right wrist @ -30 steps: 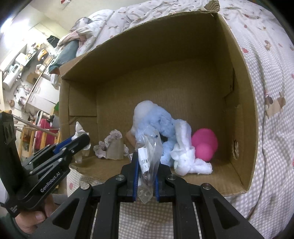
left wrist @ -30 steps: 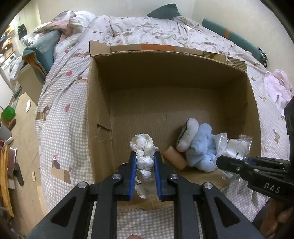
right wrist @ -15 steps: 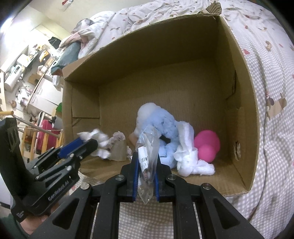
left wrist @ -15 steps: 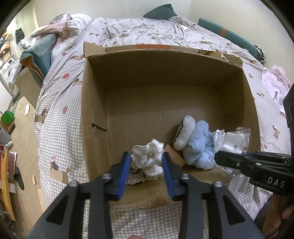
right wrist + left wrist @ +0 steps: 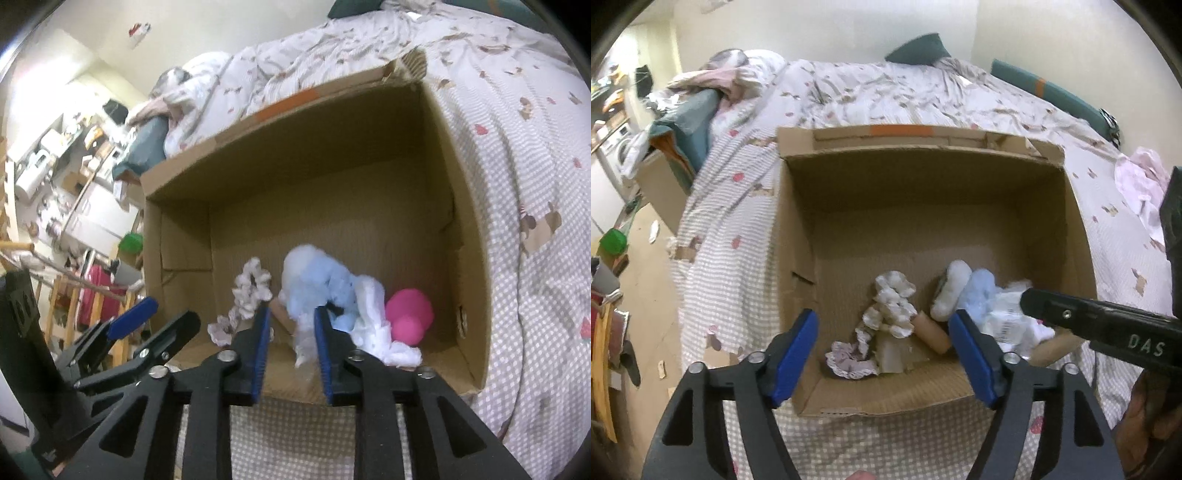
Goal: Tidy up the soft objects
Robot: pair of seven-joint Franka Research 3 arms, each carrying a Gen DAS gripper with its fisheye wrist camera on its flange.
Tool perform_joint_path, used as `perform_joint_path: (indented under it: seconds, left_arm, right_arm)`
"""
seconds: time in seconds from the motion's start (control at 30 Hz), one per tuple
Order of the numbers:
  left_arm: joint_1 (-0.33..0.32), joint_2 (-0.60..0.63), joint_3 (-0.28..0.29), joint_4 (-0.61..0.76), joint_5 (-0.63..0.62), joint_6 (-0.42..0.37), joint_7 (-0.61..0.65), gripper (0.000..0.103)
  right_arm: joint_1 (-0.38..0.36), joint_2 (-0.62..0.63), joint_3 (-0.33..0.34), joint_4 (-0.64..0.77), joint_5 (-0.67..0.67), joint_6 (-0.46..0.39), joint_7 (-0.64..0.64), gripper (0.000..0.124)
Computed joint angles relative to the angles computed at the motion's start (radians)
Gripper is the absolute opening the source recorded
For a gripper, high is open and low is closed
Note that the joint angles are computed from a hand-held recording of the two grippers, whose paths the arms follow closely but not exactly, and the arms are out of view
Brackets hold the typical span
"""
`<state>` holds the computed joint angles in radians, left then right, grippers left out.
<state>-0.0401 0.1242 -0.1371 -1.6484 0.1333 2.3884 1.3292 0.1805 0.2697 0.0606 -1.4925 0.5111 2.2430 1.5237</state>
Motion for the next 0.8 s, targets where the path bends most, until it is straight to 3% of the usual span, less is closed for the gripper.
perform_joint_path:
  seconds: [0.03,0.1,0.17,0.5,0.8]
  left_arm:
    - [0.000,-0.005,0.003,-0.003,0.008,0.004,-0.015,0.074]
    - [0.000,-0.021,0.009,-0.015,0.031,0.015,-0.052,0.078]
    - [0.002,-0.038,0.015,-0.026,0.060,0.027,-0.095,0.085]
    - [0.019,-0.137,0.022,-0.080,0.121,0.042,-0.140,0.089]
    - [0.012,-0.280,0.032,-0.215,0.033,0.096,-0.059,0.089]
  right_arm:
    - [0.001,-0.005,-0.001,-0.004,-0.002,0.010,0.002,0.036]
    - [0.004,-0.021,-0.003,-0.021,-0.003,0.045,0.002,0.072]
    - [0.008,-0.047,-0.002,-0.052,-0.001,0.101,-0.007,0.074]
    - [0.025,-0.159,-0.015,-0.146,-0.074,0.192,0.004,0.078]
    - [0.043,-0.277,-0.016,-0.278,-0.187,0.254,0.040,0.081]
